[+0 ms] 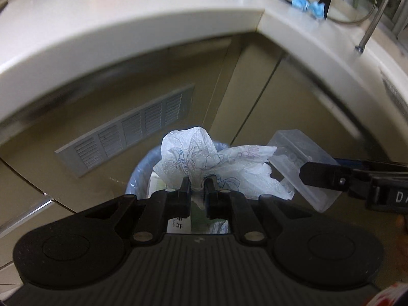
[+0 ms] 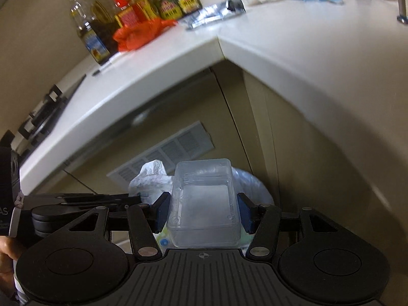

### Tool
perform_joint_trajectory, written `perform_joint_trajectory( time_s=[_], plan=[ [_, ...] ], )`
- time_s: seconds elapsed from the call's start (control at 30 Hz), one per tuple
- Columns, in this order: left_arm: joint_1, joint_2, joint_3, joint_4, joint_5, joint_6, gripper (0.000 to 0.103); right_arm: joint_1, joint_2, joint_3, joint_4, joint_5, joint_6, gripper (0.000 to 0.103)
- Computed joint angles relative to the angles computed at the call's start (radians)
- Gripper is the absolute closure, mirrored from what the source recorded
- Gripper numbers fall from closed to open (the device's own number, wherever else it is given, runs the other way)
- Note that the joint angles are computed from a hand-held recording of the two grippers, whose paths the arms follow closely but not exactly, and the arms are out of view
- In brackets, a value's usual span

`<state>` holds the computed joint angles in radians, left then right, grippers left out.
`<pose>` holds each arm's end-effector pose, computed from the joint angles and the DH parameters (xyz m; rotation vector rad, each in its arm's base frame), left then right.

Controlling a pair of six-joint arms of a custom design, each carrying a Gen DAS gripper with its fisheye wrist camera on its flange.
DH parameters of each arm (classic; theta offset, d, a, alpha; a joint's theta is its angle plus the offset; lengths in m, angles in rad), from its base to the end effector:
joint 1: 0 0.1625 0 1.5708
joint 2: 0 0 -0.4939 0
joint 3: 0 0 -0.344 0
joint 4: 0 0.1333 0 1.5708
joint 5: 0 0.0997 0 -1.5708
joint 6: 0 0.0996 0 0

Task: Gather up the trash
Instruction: 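Carry the clear box and patterned tissue down over the wastebasket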

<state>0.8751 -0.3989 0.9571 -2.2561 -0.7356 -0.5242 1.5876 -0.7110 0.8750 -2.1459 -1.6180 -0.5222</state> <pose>-0.3885 -0.7885 0.1185 0.1394 2.4202 -0.7423 0.1428 -0.8425 0.3773 0.7685 -2.8365 0.5759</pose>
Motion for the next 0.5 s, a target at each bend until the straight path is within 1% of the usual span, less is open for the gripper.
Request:
perform_joint_trajectory(
  time_s=[0.07,0.23,0.37,0.5],
  plan=[
    [0.01,0.013,-0.011,0.011,-0.011,0.009,0.094,-0.005,-0.001,0.03,-0.034,-0.013,-0.004,0.048],
    [0.037,0.051,-0.06,0.032,-0.034,0.043,0.094,-0.017,0.007,0.069,-0.099,-0.043,0.023,0.048],
    [0.054,0.086,-0.117,0.058,-0.046,0.069,0.094,-0.021,0.023,0.068,-0.118,-0.063,0.036,0.048],
    [0.069,0.106,-0.148,0.071,-0.061,0.088,0.093,-0.022,0.041,0.058,-0.132,-0.083,0.046,0.048]
  ],
)
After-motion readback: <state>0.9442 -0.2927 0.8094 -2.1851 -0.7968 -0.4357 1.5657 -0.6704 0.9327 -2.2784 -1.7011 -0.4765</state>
